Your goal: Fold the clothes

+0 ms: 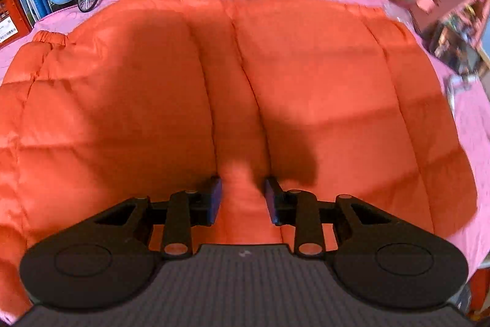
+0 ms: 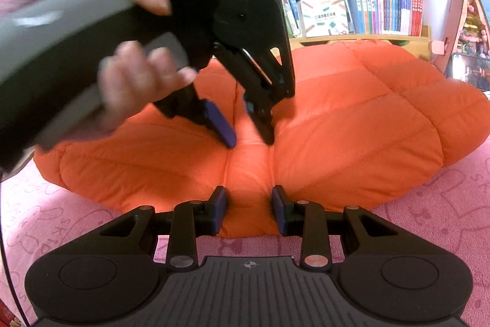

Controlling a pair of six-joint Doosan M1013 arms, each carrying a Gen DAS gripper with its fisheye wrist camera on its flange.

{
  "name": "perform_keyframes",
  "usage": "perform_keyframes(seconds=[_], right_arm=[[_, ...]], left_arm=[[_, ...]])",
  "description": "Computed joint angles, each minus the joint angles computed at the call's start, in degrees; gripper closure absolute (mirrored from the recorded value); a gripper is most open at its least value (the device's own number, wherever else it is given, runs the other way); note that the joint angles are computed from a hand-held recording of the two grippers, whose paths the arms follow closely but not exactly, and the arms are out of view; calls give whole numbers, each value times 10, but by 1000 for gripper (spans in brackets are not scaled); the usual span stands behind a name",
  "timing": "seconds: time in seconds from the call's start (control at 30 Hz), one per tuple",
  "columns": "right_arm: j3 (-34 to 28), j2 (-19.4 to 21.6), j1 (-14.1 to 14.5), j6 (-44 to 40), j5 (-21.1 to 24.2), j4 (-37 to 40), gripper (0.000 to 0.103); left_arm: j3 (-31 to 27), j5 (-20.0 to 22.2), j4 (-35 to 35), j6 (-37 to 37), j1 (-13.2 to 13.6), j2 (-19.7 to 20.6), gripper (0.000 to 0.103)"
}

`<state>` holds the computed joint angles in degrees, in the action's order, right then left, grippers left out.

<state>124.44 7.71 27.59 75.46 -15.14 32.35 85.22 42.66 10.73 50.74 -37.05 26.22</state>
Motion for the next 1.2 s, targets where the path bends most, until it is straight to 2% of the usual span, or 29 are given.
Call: perform_keyframes(seconds=[0.13,0.23,0.43,0.63,0.8,0.9,1.03,1.2], right_arm=[[1,-1,-1,15,1,-14,69],[1,-1,-2,29,2,-27,69],[4,-3,-3,45,3,-43,69],[8,-6,-1,50,2,-49,69],[8,-6,0,59,2,-58,69],[7,-5,1,54,2,-53,69],[8,-6,0,71,2,-68,69],[7,-5,-1,79,2,-73,69]], left_arm=[[-10,-24,16,-36,15,9,73],[-28,-19,25,-58,21,23,74],[-77,4,76,-113,27,58,77],[-124,27,91,-119,32,90,77],[-148,22,94,-142,41,108,77],[-167,55,143,-189,37,125,80],[-154,62,173,-193,25,105,78],[-80,10,169,-135,1,32,74]])
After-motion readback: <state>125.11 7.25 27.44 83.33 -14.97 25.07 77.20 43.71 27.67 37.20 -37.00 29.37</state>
